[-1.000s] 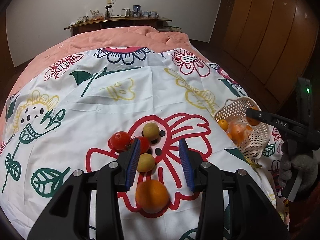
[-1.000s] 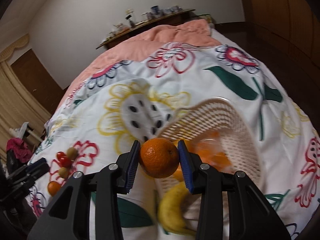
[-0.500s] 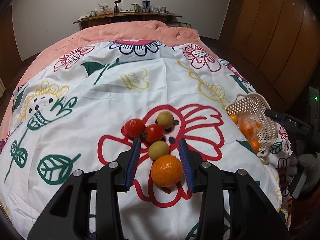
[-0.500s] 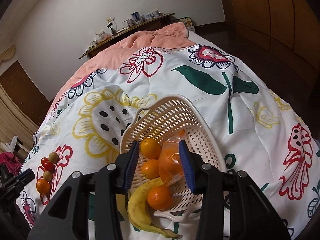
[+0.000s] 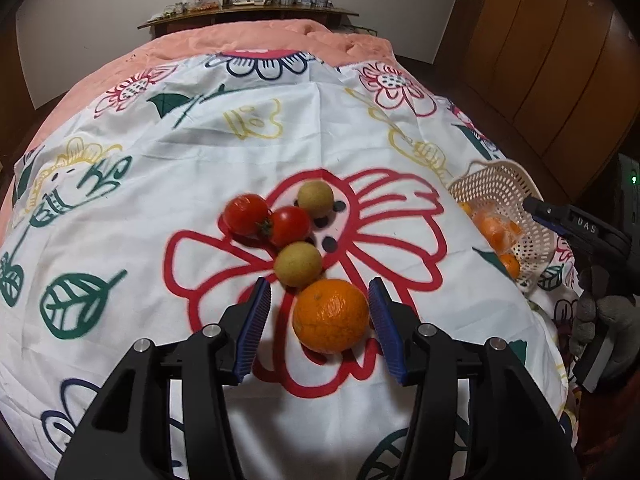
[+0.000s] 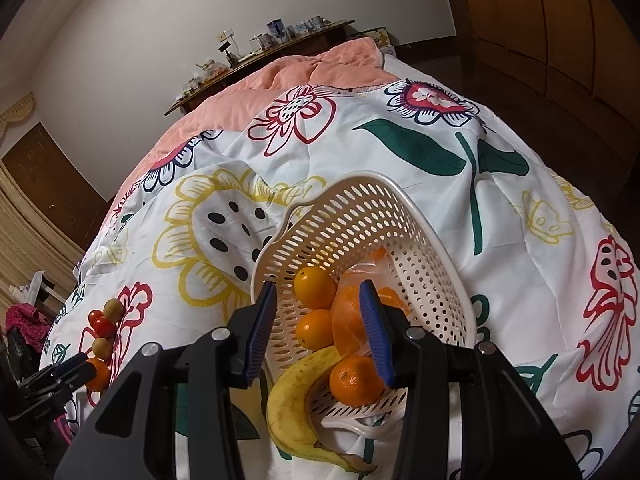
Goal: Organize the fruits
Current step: 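Carry the large orange into the basket and open the left tool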
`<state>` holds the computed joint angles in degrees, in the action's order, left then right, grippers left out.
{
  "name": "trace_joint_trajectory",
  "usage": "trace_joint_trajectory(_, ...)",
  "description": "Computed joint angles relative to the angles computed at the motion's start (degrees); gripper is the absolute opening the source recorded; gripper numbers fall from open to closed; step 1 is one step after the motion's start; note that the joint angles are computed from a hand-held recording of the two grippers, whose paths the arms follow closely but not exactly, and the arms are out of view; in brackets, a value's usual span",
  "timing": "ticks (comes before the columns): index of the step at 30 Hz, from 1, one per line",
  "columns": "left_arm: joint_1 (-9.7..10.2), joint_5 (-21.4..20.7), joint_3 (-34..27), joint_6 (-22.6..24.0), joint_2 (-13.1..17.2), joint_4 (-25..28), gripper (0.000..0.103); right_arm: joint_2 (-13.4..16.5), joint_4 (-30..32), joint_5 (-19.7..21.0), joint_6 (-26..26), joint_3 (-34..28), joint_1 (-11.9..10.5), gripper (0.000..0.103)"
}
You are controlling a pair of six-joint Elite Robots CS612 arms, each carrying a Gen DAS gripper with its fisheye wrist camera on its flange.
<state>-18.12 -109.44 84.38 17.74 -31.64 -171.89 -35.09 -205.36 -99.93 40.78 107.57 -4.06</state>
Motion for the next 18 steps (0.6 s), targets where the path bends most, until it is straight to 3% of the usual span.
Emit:
trace_joint_trajectory(3,-0.25,0.67,-0.16,-0.01,0.21,1.93,0.052,0.20,-0.36,0.65,-0.03,-0.03,-0.03,0.044)
trace_joint_trajectory(7,-0.40,1.21,0.25,0.27,0.16,1.09,0.052,0.47,-1.40,1.31,0.02,0.13,-0.16,0.044)
trace_joint_trajectory(11,-0.75,2.61,0.78,0.68,-0.08,-0.42,0.041,0.63,-2.77,1.67,0.32,0.51,-0.43,0.044)
trace_joint_trajectory(18,-1.77,2.62,2.71,2.18,-1.59,-2.84,0.041,0.55,-6.54,1.08,0.78,2.04,-0.89,0.044)
